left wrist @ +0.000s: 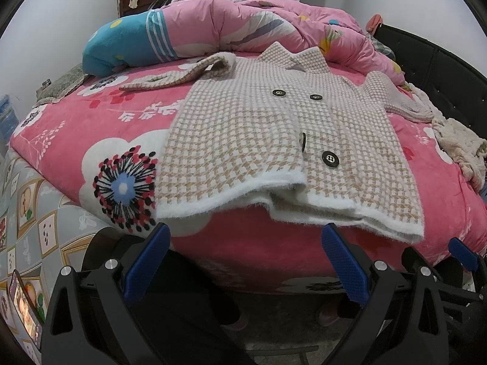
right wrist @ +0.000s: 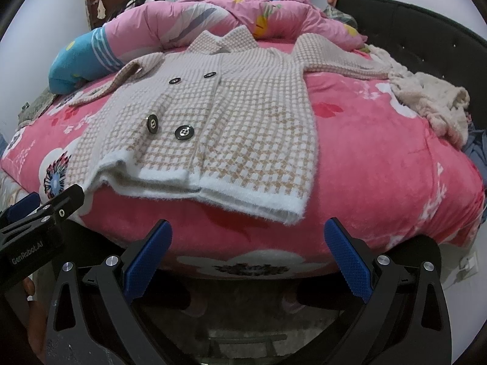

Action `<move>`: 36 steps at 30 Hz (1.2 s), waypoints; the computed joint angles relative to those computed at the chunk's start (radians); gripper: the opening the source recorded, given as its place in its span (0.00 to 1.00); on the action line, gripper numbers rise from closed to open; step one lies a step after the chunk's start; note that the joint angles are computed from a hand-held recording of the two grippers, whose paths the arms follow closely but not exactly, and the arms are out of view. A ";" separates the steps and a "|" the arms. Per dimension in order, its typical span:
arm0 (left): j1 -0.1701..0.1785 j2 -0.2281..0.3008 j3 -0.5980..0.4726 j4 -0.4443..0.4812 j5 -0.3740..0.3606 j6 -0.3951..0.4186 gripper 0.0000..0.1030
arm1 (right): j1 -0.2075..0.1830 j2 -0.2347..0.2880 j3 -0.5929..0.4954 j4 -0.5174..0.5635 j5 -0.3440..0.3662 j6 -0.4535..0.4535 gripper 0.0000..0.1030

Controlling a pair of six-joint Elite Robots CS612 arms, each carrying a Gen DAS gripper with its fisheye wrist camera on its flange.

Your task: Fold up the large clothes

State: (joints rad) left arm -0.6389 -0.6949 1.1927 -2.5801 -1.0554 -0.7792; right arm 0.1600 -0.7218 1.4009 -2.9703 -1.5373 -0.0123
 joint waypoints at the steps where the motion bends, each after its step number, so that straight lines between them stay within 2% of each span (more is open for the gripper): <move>1: 0.000 0.000 0.000 -0.001 0.001 0.001 0.95 | 0.000 0.000 0.000 -0.001 -0.001 0.000 0.94; 36: 0.000 -0.002 0.001 -0.005 0.004 0.004 0.95 | 0.003 -0.004 0.003 -0.023 -0.002 0.002 0.94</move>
